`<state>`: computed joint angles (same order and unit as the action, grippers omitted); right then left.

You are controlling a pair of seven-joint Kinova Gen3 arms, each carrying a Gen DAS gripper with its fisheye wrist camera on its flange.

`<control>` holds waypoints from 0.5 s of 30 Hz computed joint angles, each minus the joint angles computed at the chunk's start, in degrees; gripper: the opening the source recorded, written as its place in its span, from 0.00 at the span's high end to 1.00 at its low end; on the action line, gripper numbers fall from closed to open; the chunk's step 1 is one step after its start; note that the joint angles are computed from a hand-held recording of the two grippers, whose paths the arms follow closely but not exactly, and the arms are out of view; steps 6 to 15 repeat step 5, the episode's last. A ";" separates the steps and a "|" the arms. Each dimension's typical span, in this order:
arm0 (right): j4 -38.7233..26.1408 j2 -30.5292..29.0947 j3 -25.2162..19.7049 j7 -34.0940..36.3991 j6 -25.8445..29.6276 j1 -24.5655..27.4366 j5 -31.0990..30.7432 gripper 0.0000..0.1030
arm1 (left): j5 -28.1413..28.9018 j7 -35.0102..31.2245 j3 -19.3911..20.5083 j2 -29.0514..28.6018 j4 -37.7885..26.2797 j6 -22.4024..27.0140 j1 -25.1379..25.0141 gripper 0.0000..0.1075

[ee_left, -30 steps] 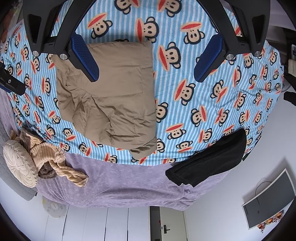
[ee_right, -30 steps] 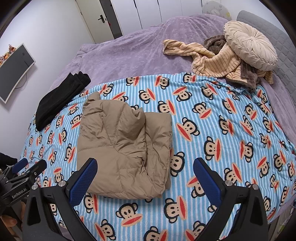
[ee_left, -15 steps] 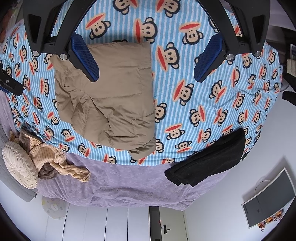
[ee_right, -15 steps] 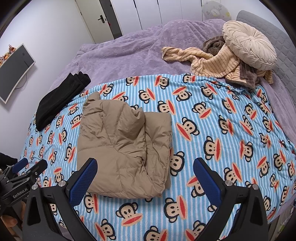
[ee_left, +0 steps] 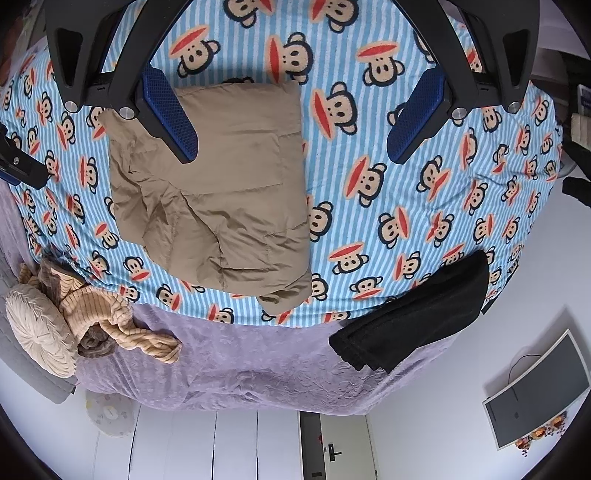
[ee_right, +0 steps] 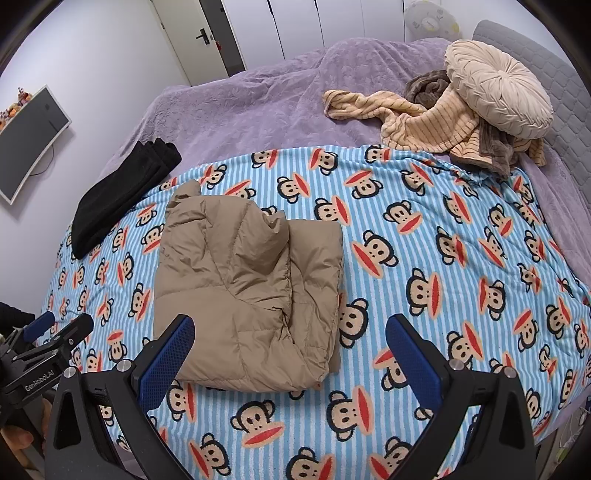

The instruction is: Fold large clothes

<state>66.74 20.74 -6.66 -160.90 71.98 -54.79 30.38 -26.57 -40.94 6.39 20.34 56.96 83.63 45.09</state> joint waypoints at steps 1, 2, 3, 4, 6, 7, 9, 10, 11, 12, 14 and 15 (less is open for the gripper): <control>0.30 -0.08 0.01 -0.01 -0.20 0.09 -0.01 0.00 | 0.16 -0.04 0.03 0.06 -0.15 0.03 -0.08 0.05; 0.30 -0.08 0.00 -0.01 -0.20 0.10 0.00 0.00 | 0.27 -0.10 0.06 0.08 -0.19 0.06 -0.10 0.05; 0.36 -0.12 -0.01 0.00 -0.28 0.15 -0.04 0.00 | 0.38 -0.35 0.08 0.26 -0.52 0.15 -0.20 0.05; 0.00 -0.03 -0.04 0.05 -0.02 0.08 -0.06 0.00 | 0.46 -0.53 0.06 0.42 -0.83 0.30 -0.23 0.05; 0.36 -0.13 -0.01 0.07 -0.28 0.18 -0.04 0.00 | 0.52 -0.60 0.01 0.56 -1.05 0.44 -0.19 0.05; 0.36 -0.13 -0.01 0.07 -0.28 0.18 -0.04 0.00 | 0.52 -0.60 0.01 0.56 -1.05 0.44 -0.19 0.05; 0.36 -0.13 -0.01 0.07 -0.28 0.18 -0.04 0.00 | 0.52 -0.60 0.01 0.56 -1.05 0.44 -0.19 0.05; 0.36 -0.13 -0.01 0.07 -0.28 0.18 -0.04 0.00 | 0.52 -0.60 0.01 0.56 -1.05 0.44 -0.19 0.05; 0.36 -0.13 -0.01 0.07 -0.28 0.18 -0.04 0.00 | 0.52 -0.60 0.01 0.56 -1.05 0.44 -0.19 0.05; 0.36 -0.13 -0.01 0.07 -0.28 0.18 -0.04 0.00 | 0.52 -0.60 0.01 0.56 -1.05 0.44 -0.19 0.05; 0.36 -0.13 -0.01 0.07 -0.28 0.18 -0.04 0.00 | 0.52 -0.60 0.01 0.56 -1.05 0.44 -0.19 0.05; 0.36 -0.13 -0.01 0.07 -0.28 0.18 -0.04 0.00 | 0.52 -0.60 0.01 0.56 -1.05 0.44 -0.19 0.05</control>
